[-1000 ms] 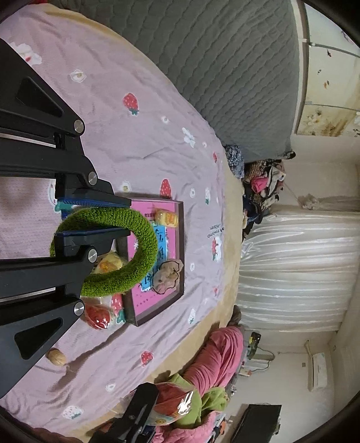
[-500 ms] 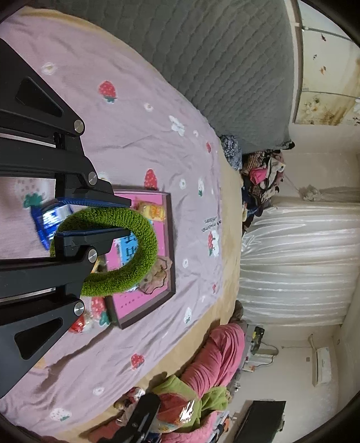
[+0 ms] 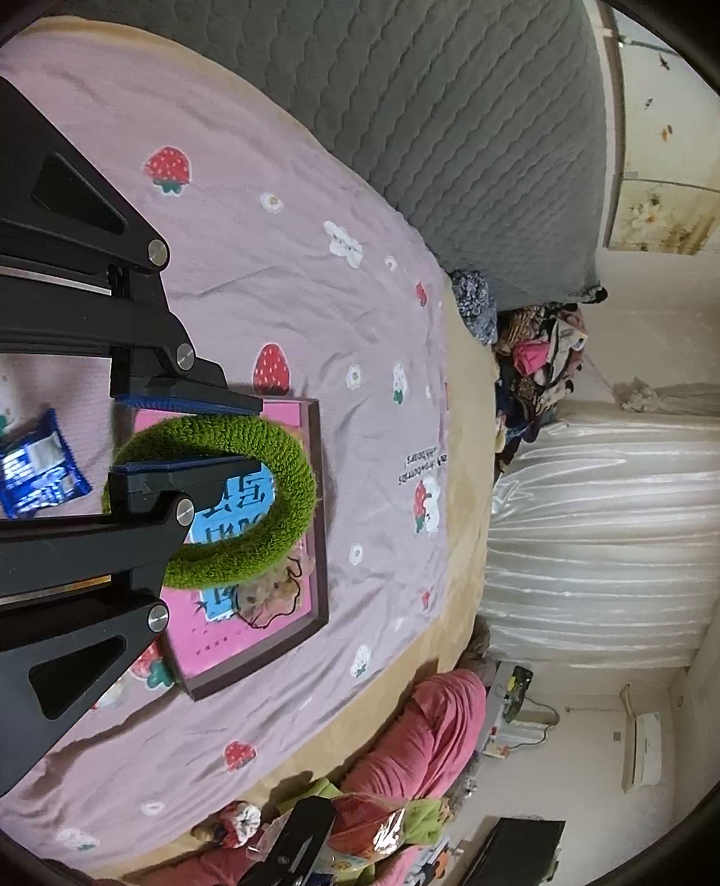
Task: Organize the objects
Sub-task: 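Carry the green ring with left tool while right tool carries the egg over the tray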
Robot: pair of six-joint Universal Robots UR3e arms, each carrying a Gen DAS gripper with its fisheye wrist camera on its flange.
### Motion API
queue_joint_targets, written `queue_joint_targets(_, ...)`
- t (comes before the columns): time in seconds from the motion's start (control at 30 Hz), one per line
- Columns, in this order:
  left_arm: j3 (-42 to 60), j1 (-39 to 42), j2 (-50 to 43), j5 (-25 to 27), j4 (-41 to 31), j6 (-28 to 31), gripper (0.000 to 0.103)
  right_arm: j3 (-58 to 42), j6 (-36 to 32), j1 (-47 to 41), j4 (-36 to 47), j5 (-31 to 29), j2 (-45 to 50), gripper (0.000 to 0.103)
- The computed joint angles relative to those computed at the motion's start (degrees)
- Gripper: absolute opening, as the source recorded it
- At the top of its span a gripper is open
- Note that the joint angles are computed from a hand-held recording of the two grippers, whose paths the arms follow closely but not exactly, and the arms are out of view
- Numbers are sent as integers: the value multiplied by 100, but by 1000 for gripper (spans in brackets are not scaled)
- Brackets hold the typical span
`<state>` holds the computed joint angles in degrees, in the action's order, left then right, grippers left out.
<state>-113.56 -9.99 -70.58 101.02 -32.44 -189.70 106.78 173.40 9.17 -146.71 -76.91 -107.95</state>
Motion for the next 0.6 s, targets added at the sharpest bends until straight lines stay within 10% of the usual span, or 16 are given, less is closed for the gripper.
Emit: queue_joint_targets(0.6, 147, 87, -2084, -207, 1793, 22, 14, -241, -280, 29, -1254, -124, 2085, 54)
